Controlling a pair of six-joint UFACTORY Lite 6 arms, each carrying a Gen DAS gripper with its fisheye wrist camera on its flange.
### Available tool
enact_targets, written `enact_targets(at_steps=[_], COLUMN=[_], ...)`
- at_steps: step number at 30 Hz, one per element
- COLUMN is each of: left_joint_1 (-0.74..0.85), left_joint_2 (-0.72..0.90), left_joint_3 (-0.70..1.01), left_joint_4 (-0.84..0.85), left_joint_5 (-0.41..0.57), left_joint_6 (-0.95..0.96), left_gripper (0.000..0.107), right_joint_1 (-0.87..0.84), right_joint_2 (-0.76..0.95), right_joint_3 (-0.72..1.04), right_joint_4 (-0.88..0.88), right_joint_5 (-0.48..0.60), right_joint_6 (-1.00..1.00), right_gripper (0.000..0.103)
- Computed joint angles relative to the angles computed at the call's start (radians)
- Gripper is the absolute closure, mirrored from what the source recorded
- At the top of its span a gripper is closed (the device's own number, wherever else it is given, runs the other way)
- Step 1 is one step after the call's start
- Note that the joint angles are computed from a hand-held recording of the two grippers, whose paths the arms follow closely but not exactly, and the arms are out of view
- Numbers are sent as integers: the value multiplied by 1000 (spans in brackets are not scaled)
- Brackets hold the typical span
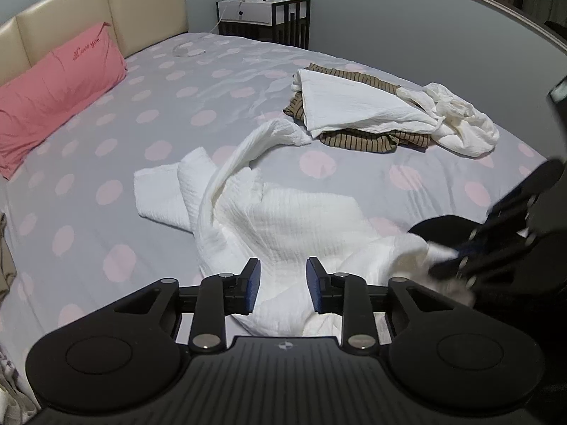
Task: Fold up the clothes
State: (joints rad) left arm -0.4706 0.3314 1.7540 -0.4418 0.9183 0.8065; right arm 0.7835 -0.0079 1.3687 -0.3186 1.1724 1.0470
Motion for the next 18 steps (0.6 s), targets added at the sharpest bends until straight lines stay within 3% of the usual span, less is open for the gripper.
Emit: enact_targets(at_steps=[3,7,11,18], left_joint_1=[7,15,-2,-73], left_joint_2=[-18,-50,-38,38], left_joint_3=[-55,-137,-152,-119], left_joint_4=[-8,-77,-111,-20], left_joint_5=[-17,-52,-62,-132], left_joint_6=[30,122,145,74], left_gripper=[77,57,56,56], right_joint_1=[40,61,108,209], right_joint_2=[-32,-77,-42,96], right_joint_3=[29,122,316,619], right_joint_4=[-63,-130,-207,-277], right_joint_5=[43,104,206,314], right_joint_6=[39,85,77,20], right_gripper=[96,96,96,96])
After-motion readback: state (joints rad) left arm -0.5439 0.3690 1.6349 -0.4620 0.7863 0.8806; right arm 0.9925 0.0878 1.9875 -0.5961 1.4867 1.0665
